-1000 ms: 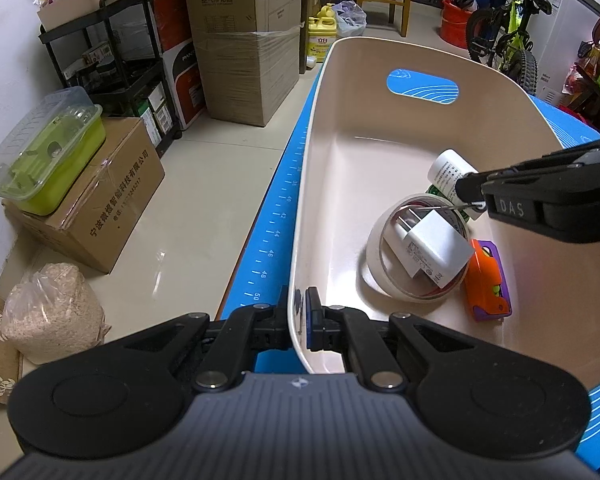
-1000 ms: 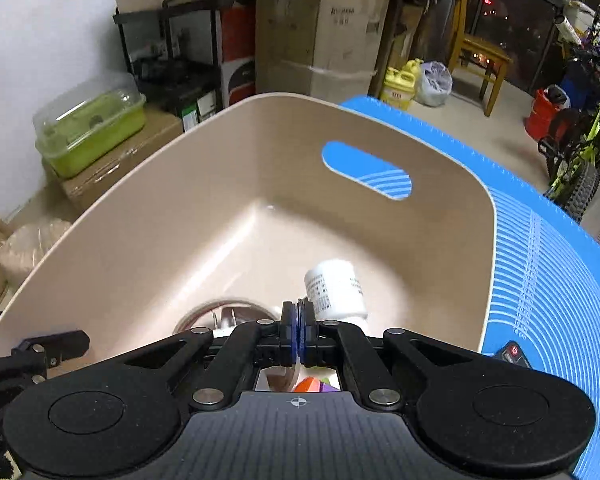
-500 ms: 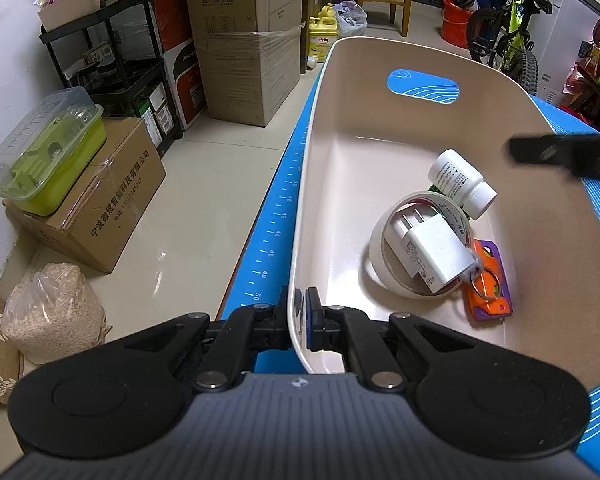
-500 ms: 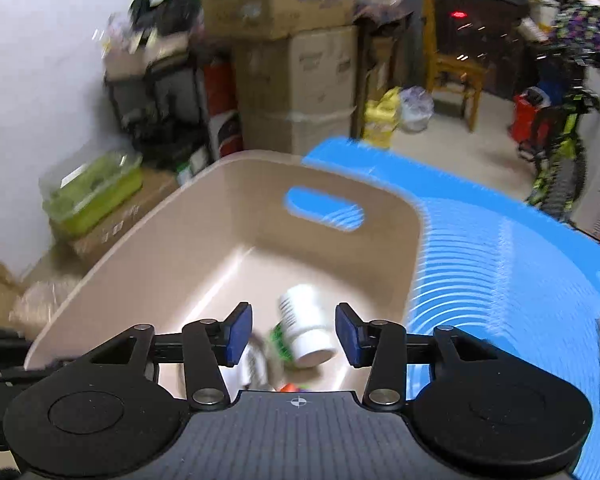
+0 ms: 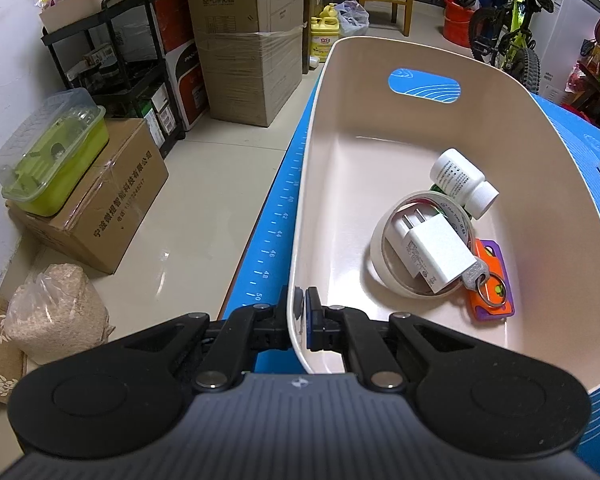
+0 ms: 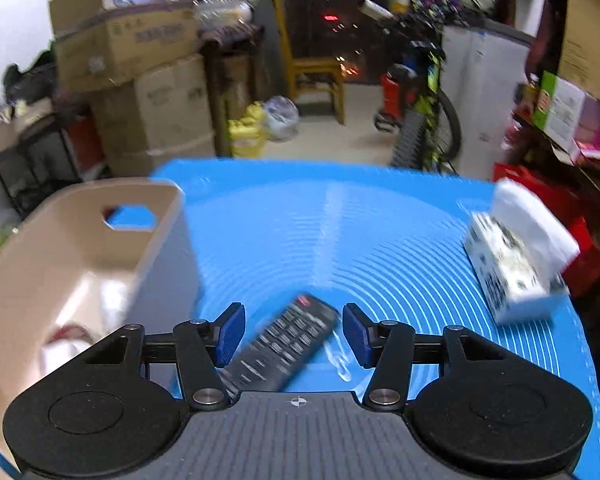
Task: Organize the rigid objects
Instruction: 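Move the open right gripper back over the black TV remote, then close the right gripper on the remote's end and lift it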
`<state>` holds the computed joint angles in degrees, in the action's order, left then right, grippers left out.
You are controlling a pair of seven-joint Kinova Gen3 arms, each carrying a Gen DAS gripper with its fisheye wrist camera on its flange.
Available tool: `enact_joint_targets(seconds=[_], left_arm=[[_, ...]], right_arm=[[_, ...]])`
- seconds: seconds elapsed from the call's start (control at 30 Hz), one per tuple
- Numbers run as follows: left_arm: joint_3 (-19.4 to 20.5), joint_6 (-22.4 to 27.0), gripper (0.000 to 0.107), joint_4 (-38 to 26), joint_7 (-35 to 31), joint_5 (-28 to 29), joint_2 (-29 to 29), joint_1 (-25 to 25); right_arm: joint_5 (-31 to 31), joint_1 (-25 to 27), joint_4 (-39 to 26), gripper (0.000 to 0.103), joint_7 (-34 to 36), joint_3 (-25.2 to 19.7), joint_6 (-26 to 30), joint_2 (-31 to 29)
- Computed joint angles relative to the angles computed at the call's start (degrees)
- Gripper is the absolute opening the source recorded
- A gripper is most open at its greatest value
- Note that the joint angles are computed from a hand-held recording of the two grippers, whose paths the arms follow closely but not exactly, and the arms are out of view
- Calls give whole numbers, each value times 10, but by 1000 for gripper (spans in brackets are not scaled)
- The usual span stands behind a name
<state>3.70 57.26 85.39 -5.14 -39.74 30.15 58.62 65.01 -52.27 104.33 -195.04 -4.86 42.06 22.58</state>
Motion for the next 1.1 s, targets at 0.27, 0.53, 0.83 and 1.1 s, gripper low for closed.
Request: enact_joint_targets(seconds=[0.27, 0.53, 0.83, 1.1], left_arm=[[1, 8, 7, -7, -3, 2, 3, 1], [0, 9, 7, -9, -4, 2, 5, 2], [0, 12, 7, -11, -6, 3, 6, 3], [-1, 13, 7, -13, -7, 3, 7, 3]], right_arm=[[-12, 10, 0, 69, -9, 18, -65, 44], [-27, -15, -37, 81, -8, 50, -77, 85], [-108, -29, -89, 96, 65, 74, -42, 126], [-138, -42, -110, 100, 103, 82, -5, 136]])
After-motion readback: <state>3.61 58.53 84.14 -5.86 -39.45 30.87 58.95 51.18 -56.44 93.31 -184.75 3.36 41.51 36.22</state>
